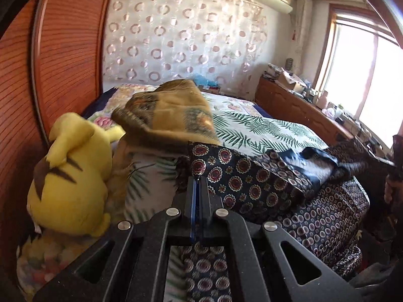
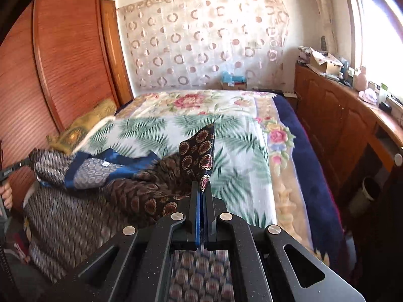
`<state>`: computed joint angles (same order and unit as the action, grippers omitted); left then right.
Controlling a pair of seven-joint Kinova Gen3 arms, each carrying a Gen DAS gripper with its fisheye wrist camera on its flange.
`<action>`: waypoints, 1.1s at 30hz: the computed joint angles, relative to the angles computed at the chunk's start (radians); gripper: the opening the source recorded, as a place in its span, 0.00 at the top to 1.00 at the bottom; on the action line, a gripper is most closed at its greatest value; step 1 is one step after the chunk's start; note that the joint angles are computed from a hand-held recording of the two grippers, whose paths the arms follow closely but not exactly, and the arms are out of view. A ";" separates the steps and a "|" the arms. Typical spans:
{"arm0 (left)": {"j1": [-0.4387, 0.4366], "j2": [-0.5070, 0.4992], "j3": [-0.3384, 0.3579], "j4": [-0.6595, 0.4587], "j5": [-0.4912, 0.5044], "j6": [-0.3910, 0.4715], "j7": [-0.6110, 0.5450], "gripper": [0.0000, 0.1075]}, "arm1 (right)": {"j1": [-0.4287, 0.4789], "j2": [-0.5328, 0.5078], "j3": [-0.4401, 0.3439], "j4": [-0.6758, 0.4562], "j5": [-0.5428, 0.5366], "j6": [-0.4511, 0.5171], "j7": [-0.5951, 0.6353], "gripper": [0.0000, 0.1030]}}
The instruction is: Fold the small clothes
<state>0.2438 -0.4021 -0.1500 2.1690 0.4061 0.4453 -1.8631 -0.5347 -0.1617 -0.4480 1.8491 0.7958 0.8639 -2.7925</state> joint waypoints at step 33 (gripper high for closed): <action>-0.048 0.061 -0.012 -0.092 -0.038 0.094 -0.042 0.40 | -0.023 0.036 -0.007 -0.179 -0.032 0.296 0.046 0.52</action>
<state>0.1963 -0.3406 -0.1616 2.0767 0.3683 0.5393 -1.9046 -0.5579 -0.1261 -0.4554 1.6704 0.7636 1.1595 -2.7462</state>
